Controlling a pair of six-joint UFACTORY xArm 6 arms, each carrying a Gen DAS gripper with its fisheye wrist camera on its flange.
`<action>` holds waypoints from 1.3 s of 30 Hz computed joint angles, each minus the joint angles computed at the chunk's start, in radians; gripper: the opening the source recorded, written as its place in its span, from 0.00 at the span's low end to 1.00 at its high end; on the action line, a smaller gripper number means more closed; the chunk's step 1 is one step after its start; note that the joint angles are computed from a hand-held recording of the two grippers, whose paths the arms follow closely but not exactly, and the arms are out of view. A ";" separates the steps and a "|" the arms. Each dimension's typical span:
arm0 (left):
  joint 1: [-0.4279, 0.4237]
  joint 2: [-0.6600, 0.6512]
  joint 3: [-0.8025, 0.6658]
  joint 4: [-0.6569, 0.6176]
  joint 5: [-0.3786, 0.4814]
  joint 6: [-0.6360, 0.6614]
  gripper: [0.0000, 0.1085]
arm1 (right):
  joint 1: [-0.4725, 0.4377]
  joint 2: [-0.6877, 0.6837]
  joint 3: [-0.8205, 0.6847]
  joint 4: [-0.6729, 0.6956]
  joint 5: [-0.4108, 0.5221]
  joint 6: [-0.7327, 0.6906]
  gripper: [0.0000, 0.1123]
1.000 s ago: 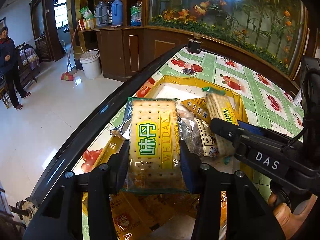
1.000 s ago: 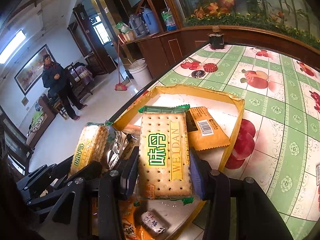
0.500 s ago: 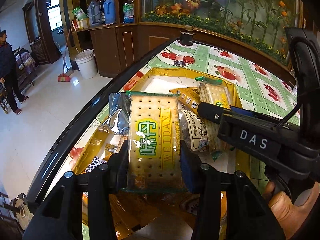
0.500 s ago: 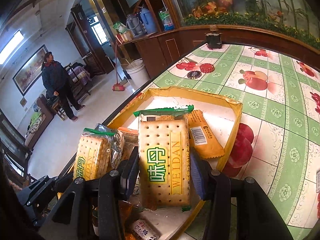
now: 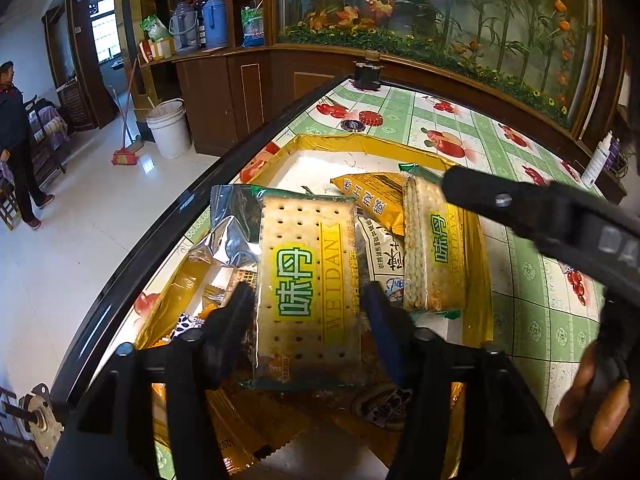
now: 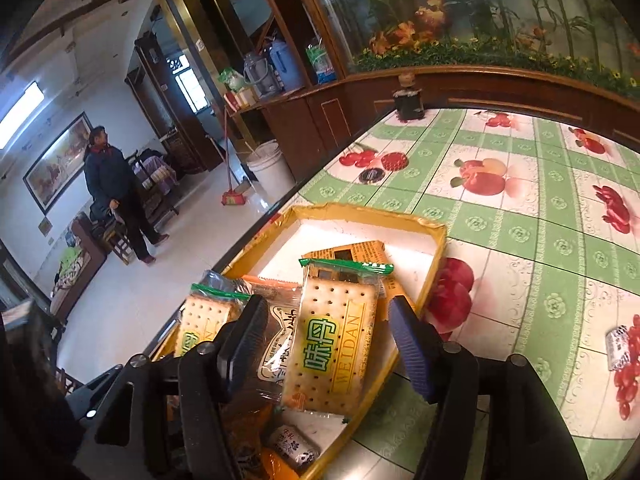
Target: Organize snacks
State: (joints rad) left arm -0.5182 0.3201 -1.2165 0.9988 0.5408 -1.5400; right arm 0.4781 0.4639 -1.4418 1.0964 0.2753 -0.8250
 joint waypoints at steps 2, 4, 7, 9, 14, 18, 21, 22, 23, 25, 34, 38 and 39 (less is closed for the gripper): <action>0.000 0.002 -0.001 -0.010 -0.003 0.008 0.71 | -0.002 -0.033 0.033 0.042 -0.008 -0.038 0.63; -0.004 -0.001 0.000 -0.026 0.002 0.023 0.71 | -0.005 -0.071 0.073 0.095 -0.012 -0.085 0.64; -0.016 -0.032 0.023 -0.001 0.010 -0.012 0.71 | -0.011 -0.119 0.125 0.162 -0.013 -0.141 0.65; -0.030 -0.065 0.047 0.048 0.021 -0.062 0.71 | -0.016 -0.158 0.165 0.216 -0.014 -0.186 0.66; -0.075 -0.151 0.103 0.153 0.067 -0.162 0.71 | -0.023 -0.258 0.264 0.316 -0.020 -0.285 0.71; -0.110 -0.214 0.140 0.217 0.108 -0.227 0.73 | -0.026 -0.334 0.337 0.341 -0.021 -0.322 0.77; -0.138 -0.251 0.160 0.256 0.142 -0.266 0.75 | -0.026 -0.385 0.384 0.358 -0.024 -0.355 0.77; -0.150 -0.263 0.167 0.267 0.159 -0.276 0.75 | -0.025 -0.398 0.397 0.363 -0.027 -0.364 0.77; -0.163 -0.274 0.172 0.274 0.177 -0.281 0.76 | -0.022 -0.416 0.414 0.373 -0.031 -0.380 0.77; -0.180 -0.291 0.181 0.284 0.200 -0.287 0.77 | -0.015 -0.443 0.440 0.383 -0.045 -0.402 0.78; -0.235 -0.346 0.232 0.307 0.277 -0.328 0.78 | 0.063 -0.545 0.538 0.357 -0.171 -0.485 0.79; -0.253 -0.366 0.254 0.307 0.302 -0.336 0.78 | 0.108 -0.570 0.560 0.349 -0.240 -0.519 0.80; -0.257 -0.372 0.259 0.308 0.309 -0.337 0.78 | 0.119 -0.575 0.564 0.347 -0.258 -0.525 0.81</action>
